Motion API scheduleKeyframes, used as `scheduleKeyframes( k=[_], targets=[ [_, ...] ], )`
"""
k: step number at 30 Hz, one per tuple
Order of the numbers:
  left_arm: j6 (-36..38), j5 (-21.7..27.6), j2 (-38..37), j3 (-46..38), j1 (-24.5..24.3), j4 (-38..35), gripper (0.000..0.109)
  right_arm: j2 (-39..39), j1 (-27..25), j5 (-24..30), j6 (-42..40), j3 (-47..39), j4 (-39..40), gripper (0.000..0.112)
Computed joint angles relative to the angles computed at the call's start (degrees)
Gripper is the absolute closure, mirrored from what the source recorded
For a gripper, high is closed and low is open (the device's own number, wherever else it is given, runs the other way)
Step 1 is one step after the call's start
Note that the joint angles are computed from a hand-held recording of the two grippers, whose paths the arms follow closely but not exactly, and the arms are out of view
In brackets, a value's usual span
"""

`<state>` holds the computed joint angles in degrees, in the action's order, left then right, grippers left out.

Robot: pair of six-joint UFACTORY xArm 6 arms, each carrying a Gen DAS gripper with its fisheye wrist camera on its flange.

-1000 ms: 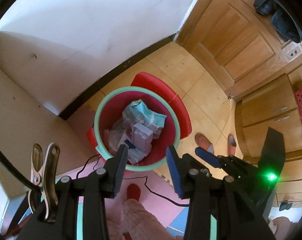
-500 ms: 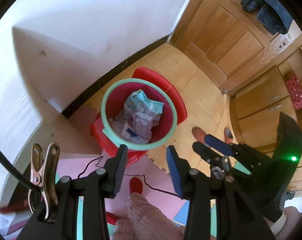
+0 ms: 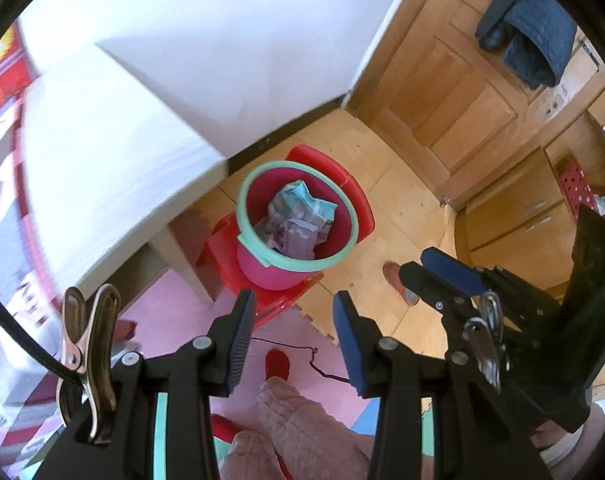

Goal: Collect trash
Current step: 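Move both open tools away from the bin back over the checked bed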

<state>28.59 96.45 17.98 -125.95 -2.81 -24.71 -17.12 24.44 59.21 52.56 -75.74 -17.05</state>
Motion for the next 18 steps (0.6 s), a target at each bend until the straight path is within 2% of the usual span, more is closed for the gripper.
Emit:
scheduleKeyframes(
  k=[6,18],
  targets=[
    [0.28,1.47,-1.02,-2.41,4.87,-1.16,0.067,3.6,4.52,0.74,1.55,-7.13,-1.65,0.084],
    [-3.27,7.29,4.67,-16.17,16.47,-3.34,0.067,17.48,12.23,2.39,-2.45,-27.06,-1.03,0.084]
  ],
)
